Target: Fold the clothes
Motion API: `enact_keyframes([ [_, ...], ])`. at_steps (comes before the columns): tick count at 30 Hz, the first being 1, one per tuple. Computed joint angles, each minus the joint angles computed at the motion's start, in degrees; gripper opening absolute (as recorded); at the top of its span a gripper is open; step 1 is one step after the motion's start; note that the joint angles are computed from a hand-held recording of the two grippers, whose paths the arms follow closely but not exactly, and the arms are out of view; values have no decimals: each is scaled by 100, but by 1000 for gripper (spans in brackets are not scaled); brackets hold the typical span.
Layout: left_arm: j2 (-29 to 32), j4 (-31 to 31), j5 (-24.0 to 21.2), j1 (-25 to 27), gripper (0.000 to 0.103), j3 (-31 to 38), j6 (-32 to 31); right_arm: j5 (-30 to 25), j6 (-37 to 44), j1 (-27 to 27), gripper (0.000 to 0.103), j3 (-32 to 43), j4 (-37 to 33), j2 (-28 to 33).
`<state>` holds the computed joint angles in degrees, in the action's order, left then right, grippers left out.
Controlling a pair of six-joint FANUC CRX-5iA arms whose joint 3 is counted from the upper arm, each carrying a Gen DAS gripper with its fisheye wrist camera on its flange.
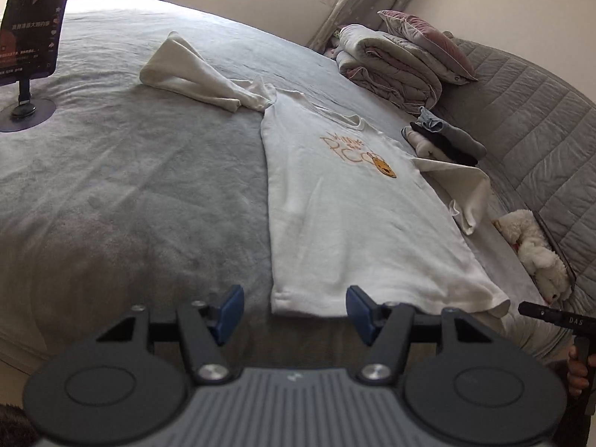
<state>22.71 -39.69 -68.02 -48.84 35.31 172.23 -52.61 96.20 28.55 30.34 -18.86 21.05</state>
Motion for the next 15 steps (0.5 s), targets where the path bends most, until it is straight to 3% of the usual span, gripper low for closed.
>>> enact_keyframes([
  [4, 458, -499, -552, -301, 61, 515, -32, 592, -317, 192, 43, -562, 228, -180],
  [8, 566, -1117, -796, -538, 59, 567, 613, 1111, -987, 344, 35, -905, 492, -203],
  [13, 908, -1635, -1357, -770, 41, 968, 959, 2050, -1982, 500, 31, -1484, 816, -338],
  [15, 1011, -1712, -1481, -801, 26, 1106, 916, 2359, -2398, 639, 26, -1743, 1295, -390],
])
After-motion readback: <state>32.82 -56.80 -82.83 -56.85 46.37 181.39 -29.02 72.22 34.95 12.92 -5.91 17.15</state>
